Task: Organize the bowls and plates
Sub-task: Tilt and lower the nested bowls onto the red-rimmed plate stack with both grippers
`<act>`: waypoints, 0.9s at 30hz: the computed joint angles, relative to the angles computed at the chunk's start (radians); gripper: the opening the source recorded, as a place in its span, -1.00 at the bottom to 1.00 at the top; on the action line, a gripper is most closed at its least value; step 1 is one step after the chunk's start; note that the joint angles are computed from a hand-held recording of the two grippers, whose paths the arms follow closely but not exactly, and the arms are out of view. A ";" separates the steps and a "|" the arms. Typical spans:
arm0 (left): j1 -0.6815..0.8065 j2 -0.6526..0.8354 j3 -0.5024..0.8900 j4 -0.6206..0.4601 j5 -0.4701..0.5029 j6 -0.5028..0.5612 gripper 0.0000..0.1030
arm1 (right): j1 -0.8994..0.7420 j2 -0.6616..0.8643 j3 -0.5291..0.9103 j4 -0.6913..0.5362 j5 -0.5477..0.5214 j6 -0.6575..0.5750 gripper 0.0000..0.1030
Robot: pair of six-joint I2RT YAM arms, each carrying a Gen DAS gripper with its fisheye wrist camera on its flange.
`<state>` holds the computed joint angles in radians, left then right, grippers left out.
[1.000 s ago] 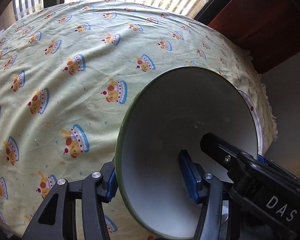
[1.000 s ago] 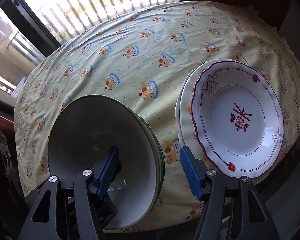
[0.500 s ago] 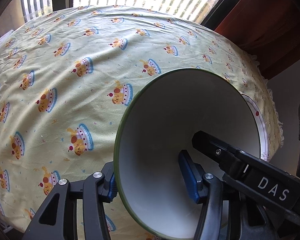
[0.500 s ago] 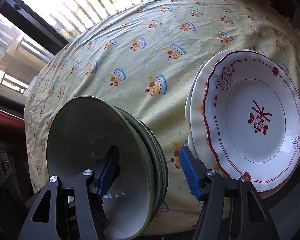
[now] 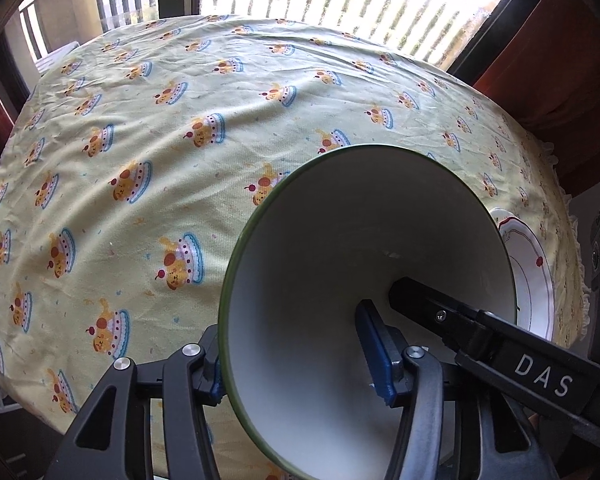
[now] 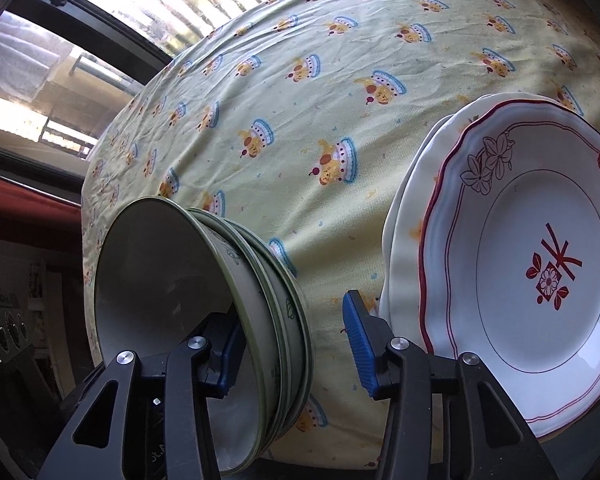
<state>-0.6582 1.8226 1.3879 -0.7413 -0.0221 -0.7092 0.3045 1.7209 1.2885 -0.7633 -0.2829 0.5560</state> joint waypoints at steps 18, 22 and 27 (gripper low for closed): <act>0.036 -0.055 -0.013 -0.002 0.042 0.114 -0.07 | 0.074 -0.002 0.070 -0.079 0.106 0.084 -0.29; 0.057 -0.062 0.012 -0.026 0.058 0.174 -0.07 | 0.093 -0.015 0.091 -0.092 0.137 0.134 -0.29; 0.086 -0.083 0.045 -0.077 0.076 0.230 -0.07 | 0.118 -0.026 0.117 -0.094 0.169 0.193 -0.29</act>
<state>-0.5723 1.7396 1.4330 -0.8188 0.0539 -0.4792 0.4221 1.6948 1.4058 -0.8572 -0.1144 0.7491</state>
